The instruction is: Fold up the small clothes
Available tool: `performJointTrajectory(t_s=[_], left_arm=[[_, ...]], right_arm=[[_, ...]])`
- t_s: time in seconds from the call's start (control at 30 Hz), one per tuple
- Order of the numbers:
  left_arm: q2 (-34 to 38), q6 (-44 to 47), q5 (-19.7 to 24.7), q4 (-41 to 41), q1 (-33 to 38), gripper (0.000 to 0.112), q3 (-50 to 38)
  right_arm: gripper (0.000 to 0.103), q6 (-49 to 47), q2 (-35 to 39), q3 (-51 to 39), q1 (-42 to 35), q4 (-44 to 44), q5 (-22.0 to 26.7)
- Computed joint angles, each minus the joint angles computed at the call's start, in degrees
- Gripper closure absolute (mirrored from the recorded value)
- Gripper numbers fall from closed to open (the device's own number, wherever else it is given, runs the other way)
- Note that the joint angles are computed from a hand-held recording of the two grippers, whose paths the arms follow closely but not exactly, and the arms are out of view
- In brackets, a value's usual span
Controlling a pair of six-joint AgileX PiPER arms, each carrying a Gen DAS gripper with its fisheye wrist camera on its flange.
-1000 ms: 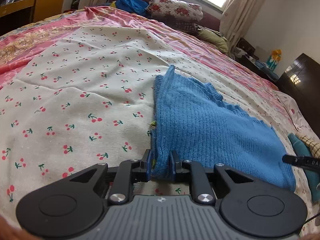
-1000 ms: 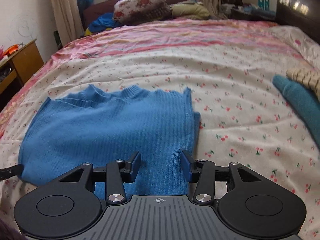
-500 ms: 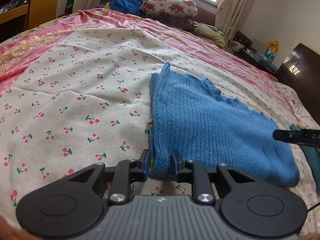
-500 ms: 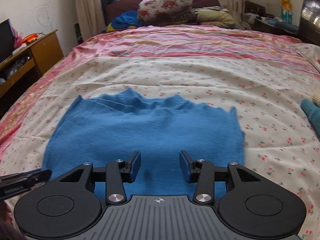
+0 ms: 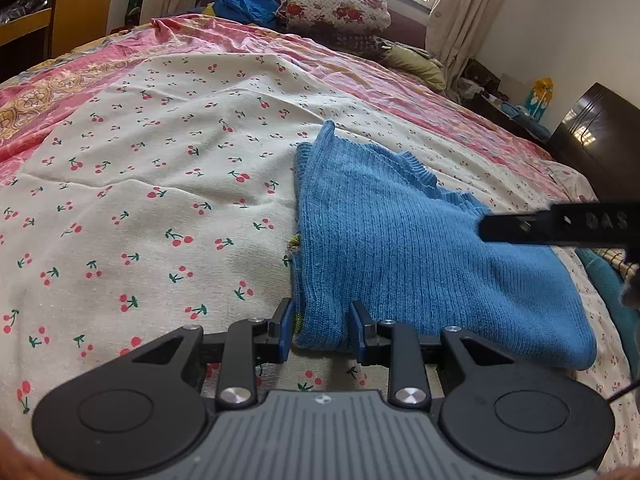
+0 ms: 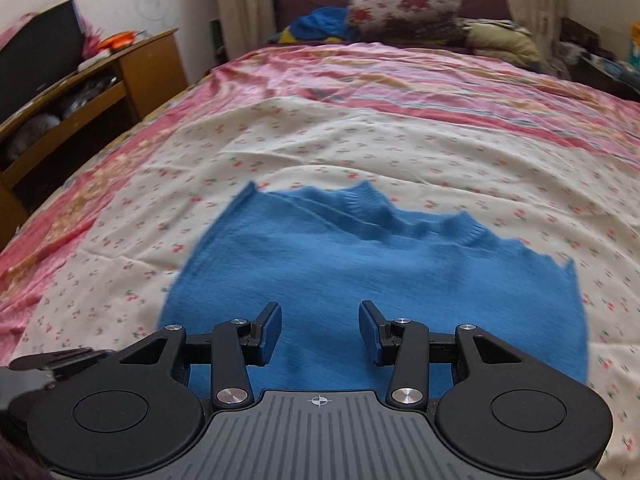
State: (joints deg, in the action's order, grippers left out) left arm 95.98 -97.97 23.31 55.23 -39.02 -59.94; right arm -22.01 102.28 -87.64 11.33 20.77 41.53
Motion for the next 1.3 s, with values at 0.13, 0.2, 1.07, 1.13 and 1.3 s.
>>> performJointTrajectory(t_s=[0.13,0.2,1.07,1.13,1.3], left_arm=[[0.04,0.57,-0.68,-0.52,0.41,0.077,0.01],[0.15,0.75,-0.89,-0.63,0.52,0.076,-0.06],[0.24,-1.67,-3.87,2.48,1.28,0.072,0.93],[0.15,-2.84,-4.14,3.51,1.24,0.071,1.16],[0.09,-4.58,-4.27,5.41,0.84,0.071,1.44]], right_arm=[[0.059,1.17,3.61,-5.22,2.45,-1.04,2.63],[0.058,2.01,5.39,-7.84,3.59,-1.98,3.78],[0.046,13.56,28.74,-42.54,12.52,-10.63,20.29],[0.045,13.56,29.02,-43.06,12.82,-11.03,20.49],[0.045,14.25,32.30,-49.56,14.62,-15.42,24.79]])
